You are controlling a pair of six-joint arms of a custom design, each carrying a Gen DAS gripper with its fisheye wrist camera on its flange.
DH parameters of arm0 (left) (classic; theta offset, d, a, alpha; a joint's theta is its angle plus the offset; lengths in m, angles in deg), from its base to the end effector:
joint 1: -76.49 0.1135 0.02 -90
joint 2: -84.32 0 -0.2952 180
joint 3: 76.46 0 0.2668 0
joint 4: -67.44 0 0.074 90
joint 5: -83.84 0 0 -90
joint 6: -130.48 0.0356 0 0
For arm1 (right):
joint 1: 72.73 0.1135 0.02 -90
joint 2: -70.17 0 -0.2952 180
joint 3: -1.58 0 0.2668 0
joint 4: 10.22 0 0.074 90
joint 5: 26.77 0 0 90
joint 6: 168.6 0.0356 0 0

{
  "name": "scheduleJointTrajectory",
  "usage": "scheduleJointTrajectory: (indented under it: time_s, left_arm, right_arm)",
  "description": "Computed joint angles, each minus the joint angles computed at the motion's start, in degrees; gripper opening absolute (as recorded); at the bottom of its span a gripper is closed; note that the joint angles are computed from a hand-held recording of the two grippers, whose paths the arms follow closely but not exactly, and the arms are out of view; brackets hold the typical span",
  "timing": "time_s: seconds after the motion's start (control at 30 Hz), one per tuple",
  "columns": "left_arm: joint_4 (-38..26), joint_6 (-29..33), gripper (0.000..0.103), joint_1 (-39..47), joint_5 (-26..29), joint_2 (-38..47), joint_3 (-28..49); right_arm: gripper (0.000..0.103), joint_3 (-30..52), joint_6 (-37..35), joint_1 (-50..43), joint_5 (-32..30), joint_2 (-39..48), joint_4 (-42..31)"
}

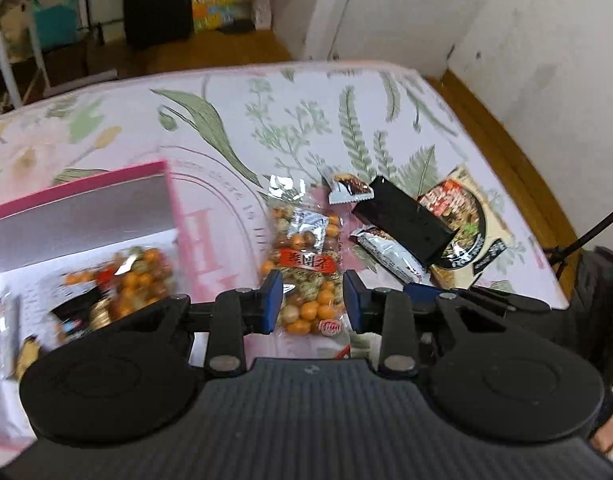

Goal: Organize snacks
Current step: 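Reach the left tool to the clear quail egg bag and grasp it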

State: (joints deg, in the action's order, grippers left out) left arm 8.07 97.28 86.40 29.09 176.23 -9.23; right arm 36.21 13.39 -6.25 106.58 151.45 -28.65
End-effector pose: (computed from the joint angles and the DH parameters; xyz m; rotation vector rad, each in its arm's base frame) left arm 0.2823 0.0285 0.1946 1.0944 2.4136 -0.6275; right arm 0.1024 0.1741 0.1207 0.7061 2.2028 0.3292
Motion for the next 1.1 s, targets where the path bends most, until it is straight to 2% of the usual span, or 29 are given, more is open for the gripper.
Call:
scheduleJointTrajectory:
  time_s: [0.17,0.27,0.33,0.37,0.5,0.63,0.77,0.87,0.97,1.1]
  left_arm:
    - [10.46,-15.81,0.032,-11.26,-8.82,6.73,-1.77]
    - [23.63,-20.50,0.032,-15.50,-14.51,6.53,-7.32]
    - [32.20,-22.33,0.036,-17.64,-20.09,5.62,-10.97]
    - [34.08,-22.11,0.036,-17.71,-20.56,5.64,-11.49]
    - [27.03,-22.54,0.044,-16.47,-16.61,10.30,-6.15]
    - [27.27,-21.76,0.050,-17.12,-17.26,11.03,-7.06]
    - [16.98,-19.37,0.053,-15.20,-15.45,12.94,-2.75]
    - [13.67,-19.13,0.052,-13.32,-13.06,12.46,-2.83]
    - [13.62,-17.79,0.052,-12.58,-14.03,8.60,-6.23]
    - [5.87,-16.50,0.051,-10.16,-14.70,6.66,-7.11]
  right_arm:
    - [0.066,-3.20,-7.20,-3.38,-1.64,4.64,12.72]
    - [0.066,-4.54,-8.07,-4.51,-3.51,7.96,17.79]
    - [0.066,-5.57,-8.50,-5.09,-4.67,9.83,21.38]
    - [0.066,-5.96,-8.38,-5.47,-5.52,10.70,22.94]
    - [0.067,-7.52,-9.04,-7.40,-8.06,13.11,29.47]
    - [0.067,-7.77,-10.83,-8.77,-9.25,13.86,31.65]
    - [0.067,-7.37,-14.14,-8.77,-9.94,14.13,31.29]
    - [0.069,-6.93,-15.27,-8.74,-10.73,13.40,30.43]
    - [0.069,-6.88,-17.56,-9.01,-13.72,11.12,28.56]
    - [0.071,-2.94,-24.88,-10.83,-25.53,3.66,13.30]
